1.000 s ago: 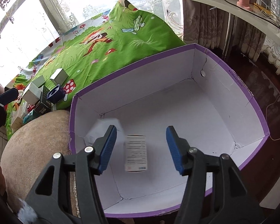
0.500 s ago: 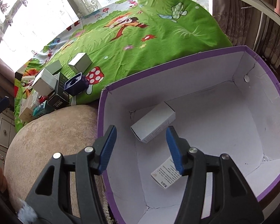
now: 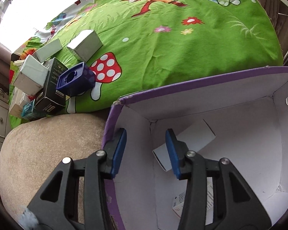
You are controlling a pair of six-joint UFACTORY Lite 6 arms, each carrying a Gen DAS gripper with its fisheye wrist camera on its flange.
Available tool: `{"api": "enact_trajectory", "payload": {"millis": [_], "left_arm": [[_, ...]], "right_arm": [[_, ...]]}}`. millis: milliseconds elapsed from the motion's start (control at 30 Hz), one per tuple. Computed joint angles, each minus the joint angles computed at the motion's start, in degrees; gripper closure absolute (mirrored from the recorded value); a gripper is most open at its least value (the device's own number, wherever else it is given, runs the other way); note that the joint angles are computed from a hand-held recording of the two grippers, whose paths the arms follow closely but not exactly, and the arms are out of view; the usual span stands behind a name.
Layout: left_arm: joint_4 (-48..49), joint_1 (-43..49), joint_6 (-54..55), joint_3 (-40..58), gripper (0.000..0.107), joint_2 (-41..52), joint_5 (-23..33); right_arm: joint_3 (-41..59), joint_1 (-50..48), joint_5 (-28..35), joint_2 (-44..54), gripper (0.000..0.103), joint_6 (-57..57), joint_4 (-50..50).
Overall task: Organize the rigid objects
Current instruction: 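Grasp the JI YIN MUSIC box with left tool while right grasps white cube box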
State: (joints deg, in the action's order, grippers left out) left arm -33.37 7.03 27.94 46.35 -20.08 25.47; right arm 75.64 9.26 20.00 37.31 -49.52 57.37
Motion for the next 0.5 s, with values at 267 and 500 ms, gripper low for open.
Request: {"api": "enact_trajectory", "payload": {"millis": [267, 500], "left_arm": [[-5.9, 9.7, 7.0, 0.2, 0.013, 0.8, 1.7], [0.4, 13.3, 1.0, 6.0, 0.013, 7.7, 1.0]], "right_arm": [[-1.6, 1.1, -2.6, -2.7, 0.061, 5.8, -3.3], [-7.6, 2.6, -9.8, -12.7, 0.017, 4.6, 0.1]]}}
